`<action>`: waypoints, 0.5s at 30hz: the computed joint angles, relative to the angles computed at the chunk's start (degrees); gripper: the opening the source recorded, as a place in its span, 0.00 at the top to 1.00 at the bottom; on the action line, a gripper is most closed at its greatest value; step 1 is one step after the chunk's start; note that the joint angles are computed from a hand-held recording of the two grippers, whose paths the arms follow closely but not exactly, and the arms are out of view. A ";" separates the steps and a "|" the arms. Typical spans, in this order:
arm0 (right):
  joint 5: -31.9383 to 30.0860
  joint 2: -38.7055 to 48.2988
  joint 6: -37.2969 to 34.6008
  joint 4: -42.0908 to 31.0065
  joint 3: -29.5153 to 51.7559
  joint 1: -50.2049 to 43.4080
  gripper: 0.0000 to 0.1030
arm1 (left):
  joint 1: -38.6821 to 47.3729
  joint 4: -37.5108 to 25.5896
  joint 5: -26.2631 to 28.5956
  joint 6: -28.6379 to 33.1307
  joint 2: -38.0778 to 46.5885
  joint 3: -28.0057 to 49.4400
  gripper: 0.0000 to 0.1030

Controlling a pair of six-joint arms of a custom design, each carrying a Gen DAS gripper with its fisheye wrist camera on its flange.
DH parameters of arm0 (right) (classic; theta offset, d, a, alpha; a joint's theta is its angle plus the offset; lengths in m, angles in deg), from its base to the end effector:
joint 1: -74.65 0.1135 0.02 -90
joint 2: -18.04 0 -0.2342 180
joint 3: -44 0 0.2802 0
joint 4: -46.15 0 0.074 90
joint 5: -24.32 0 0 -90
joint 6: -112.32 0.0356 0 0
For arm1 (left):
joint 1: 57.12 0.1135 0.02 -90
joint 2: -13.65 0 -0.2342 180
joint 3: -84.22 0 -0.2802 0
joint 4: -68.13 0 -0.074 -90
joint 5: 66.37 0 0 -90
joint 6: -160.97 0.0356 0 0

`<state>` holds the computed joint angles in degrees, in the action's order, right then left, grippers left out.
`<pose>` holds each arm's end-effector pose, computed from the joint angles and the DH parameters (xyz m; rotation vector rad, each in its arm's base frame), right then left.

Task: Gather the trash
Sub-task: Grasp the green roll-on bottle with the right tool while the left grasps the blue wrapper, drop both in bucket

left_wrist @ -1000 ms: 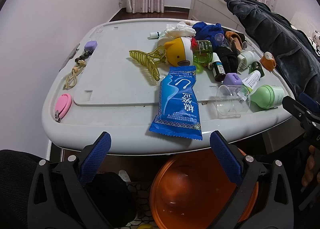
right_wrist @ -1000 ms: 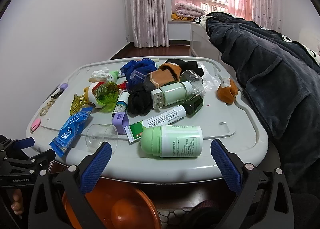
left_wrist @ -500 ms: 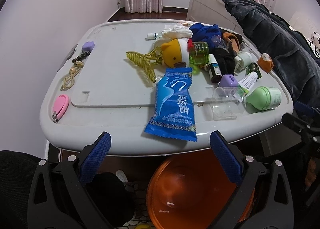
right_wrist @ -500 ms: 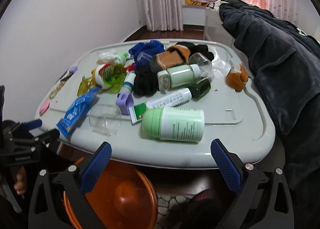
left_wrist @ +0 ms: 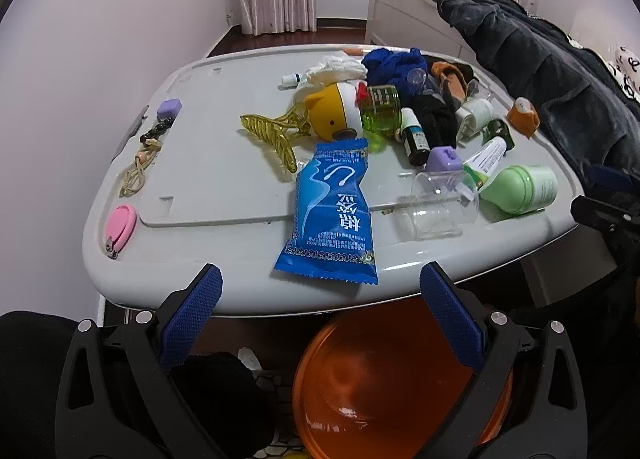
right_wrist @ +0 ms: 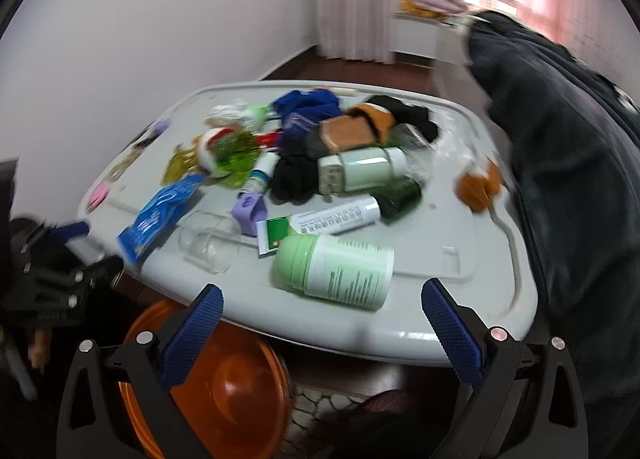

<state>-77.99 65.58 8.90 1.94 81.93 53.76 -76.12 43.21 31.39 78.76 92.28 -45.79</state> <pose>0.1918 -0.0651 0.1517 0.0743 2.4783 0.0166 0.2676 -0.0972 0.1209 0.6361 2.4291 -0.2502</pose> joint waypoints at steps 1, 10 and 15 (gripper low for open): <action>-1.42 3.71 -4.72 -0.70 2.35 -1.37 0.05 | 0.17 0.03 0.14 0.23 -0.60 -0.28 0.06; 0.85 44.36 -37.54 -5.84 27.19 -1.93 0.22 | -1.03 -0.61 -1.27 -0.31 1.75 1.46 0.06; -4.74 54.58 -37.17 -11.43 36.47 -0.94 0.38 | -2.08 -0.85 -2.78 -0.08 3.15 2.57 0.06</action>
